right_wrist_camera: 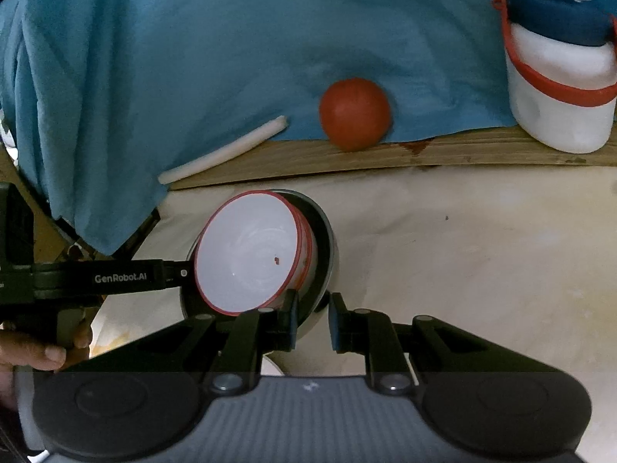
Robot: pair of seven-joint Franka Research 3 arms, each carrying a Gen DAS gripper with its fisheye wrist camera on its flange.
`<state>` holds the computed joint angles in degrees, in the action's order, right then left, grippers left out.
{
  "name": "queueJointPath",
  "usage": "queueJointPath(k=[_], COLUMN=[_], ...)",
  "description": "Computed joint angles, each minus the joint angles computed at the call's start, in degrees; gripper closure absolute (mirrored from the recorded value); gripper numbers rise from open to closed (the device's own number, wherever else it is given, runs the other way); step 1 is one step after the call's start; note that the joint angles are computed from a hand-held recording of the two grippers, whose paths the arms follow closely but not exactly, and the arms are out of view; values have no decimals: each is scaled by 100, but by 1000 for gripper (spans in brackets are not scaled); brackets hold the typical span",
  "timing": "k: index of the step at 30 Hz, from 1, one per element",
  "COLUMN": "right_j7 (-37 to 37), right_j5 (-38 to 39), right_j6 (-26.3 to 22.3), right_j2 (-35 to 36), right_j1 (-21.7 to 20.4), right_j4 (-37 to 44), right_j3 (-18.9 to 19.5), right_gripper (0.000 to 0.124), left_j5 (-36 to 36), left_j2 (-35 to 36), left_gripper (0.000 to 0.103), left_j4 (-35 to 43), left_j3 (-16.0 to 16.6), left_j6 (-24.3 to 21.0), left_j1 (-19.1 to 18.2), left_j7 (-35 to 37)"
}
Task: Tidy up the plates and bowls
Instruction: 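Lift the steel bowl stack with both grippers over the steel plate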
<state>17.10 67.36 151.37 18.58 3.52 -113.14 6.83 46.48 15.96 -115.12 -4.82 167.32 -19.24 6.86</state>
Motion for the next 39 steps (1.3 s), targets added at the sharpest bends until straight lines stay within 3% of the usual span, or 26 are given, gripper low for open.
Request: queueJointPath(k=[24, 39], right_j7=[-457, -867], right_j5=[957, 1540], right_j6=[531, 677], right_j2=[-749, -1105], right_j1=[431, 629], right_j4=[-1018, -1487], right_j3=[-67, -217], right_gripper=[105, 105], left_j5=[96, 283], left_j2=[-666, -940], left_gripper=[92, 92], left_j4=[-996, -1334], left_j3=[-106, -234], left_j6=[622, 751], left_j1=[301, 353], left_j7=[247, 179])
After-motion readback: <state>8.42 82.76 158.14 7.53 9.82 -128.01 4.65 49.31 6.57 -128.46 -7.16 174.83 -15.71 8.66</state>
